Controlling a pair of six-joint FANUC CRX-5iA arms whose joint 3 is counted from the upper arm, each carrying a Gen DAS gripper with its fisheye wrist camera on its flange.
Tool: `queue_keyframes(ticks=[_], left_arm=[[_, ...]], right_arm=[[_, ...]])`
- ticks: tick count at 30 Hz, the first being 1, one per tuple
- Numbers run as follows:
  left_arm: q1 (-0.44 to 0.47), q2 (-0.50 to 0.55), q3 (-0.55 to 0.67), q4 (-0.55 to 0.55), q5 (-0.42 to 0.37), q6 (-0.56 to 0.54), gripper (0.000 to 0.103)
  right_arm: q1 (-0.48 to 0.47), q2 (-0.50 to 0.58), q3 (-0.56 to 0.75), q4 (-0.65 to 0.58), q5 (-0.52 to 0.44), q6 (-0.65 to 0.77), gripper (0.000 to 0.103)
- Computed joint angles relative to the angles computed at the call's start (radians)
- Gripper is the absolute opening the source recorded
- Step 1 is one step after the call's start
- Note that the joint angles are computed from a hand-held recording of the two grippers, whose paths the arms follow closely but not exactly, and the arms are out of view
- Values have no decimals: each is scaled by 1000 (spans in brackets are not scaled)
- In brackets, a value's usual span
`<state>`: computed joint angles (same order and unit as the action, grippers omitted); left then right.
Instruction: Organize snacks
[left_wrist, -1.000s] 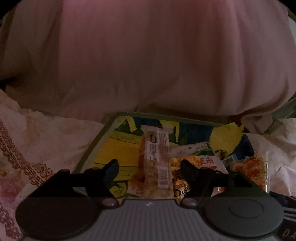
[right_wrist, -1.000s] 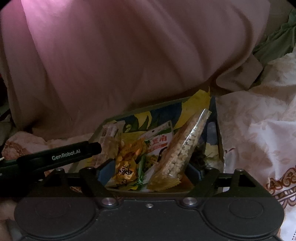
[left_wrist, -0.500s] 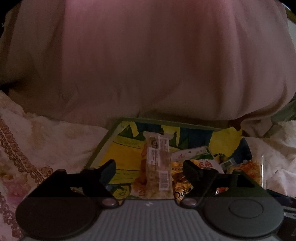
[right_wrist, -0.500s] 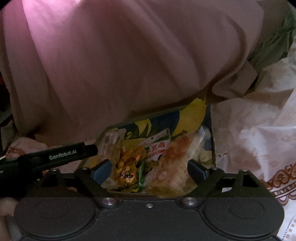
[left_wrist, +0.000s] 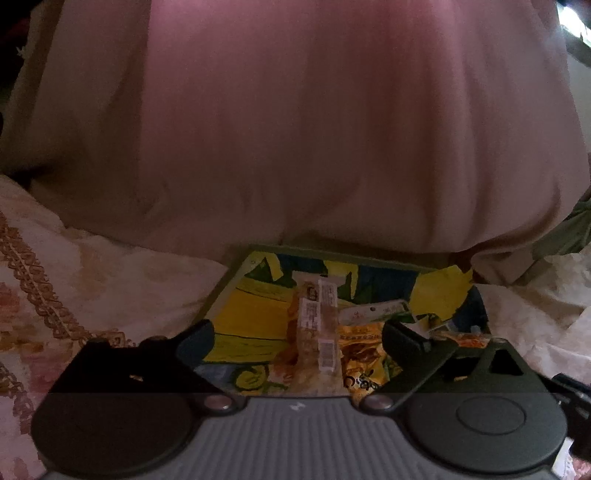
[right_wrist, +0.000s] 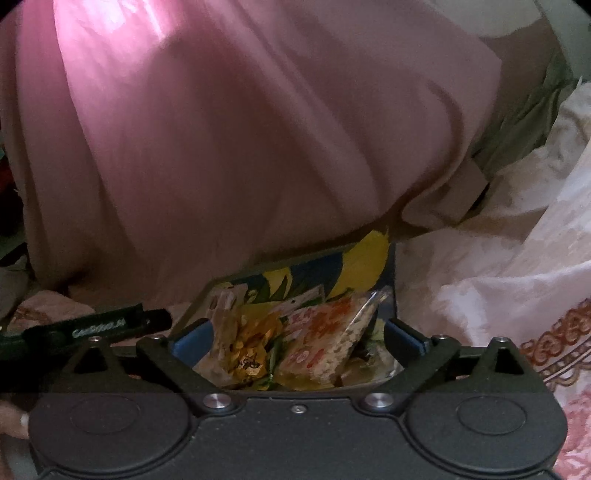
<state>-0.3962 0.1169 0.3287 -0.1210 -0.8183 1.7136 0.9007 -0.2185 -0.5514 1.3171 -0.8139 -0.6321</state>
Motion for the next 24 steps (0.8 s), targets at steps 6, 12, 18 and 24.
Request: queue_keyframes(ticks=[6,12,18,24], left_arm=[[19,-62,-71,28,24,-10,102],[52,-152,-183,88,72,-36,102],[101,-252,-325,217,107,-130,102],[139,-344,-443,293,129,-193,103]], right_arm=[[66,-14,7,-8,-105,38,102],[149,-18,7,-8,-224,38,102],[235,3,35,-51,-345,49,102],[304,35,65,-75,-421,63,102]])
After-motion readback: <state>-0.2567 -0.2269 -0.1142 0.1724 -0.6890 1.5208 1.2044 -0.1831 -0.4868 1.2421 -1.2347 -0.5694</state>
